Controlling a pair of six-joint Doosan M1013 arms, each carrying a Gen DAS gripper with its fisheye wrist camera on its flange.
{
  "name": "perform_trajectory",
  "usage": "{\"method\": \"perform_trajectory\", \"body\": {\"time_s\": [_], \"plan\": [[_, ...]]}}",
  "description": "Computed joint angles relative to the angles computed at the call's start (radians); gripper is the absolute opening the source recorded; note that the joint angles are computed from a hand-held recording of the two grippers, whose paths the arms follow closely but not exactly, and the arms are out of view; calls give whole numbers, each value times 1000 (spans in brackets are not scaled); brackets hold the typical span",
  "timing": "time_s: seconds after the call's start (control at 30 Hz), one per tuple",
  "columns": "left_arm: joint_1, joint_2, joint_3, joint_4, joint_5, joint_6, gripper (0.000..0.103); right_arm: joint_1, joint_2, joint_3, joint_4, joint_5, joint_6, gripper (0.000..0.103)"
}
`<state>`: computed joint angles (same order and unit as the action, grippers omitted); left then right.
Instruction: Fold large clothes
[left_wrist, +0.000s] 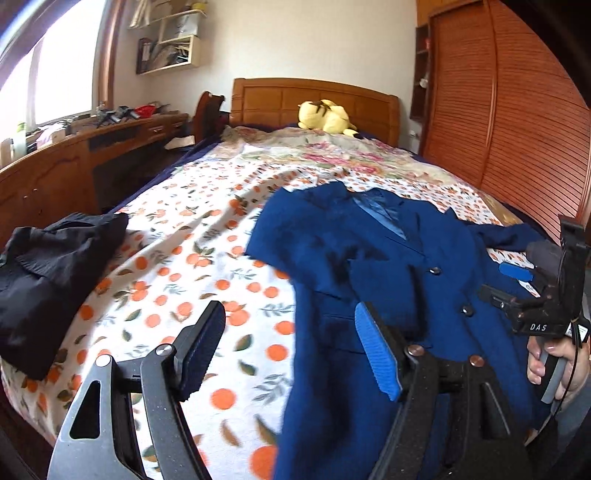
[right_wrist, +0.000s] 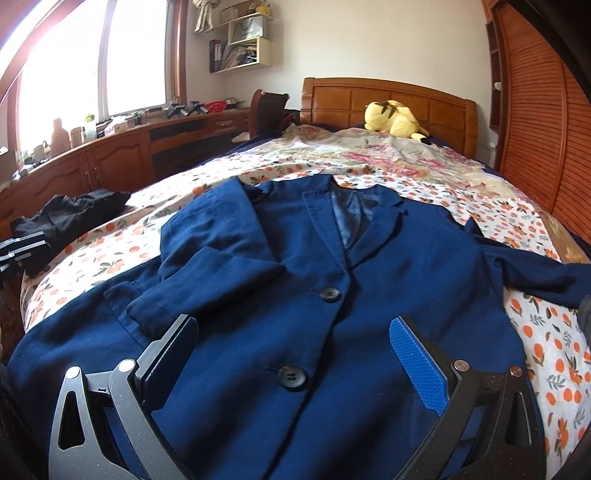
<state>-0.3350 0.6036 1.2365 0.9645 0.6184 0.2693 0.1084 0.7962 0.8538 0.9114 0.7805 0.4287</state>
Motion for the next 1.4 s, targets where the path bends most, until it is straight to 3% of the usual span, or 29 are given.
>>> {"method": "perform_trajectory", "body": {"time_s": [0.43,0.7,0.8,0.9,1.0,1.07,1.13,1.2,1.4], "plan": [[6,-48,83,120,-15,-92,74,45,-7,-52,-32,94,-41,99],[5,-60,104,136,-38,-111,74,95,111,-284,-235,250,147,92],[1,-60,104,147,-37,-107,74,118,178,-399,-347,320,226,87],[0,-60,103,144,-42,-99,74,132,257,-525,-451,400,299,74],[2,-60,103,126,-59,-86,74,120,297,-595,-405,462,315,56],[1,-60,103,127,-58,-84,74,116,293,-591,-393,464,308,31],[1,-59,101,126,-57,-82,74,111,270,-545,-374,435,278,15],[1,-59,100,122,-59,-83,74,103,222,-453,-334,365,236,12],[-4,-47,84,112,-57,-62,74,49,124,-281,-157,282,162,11]]}}
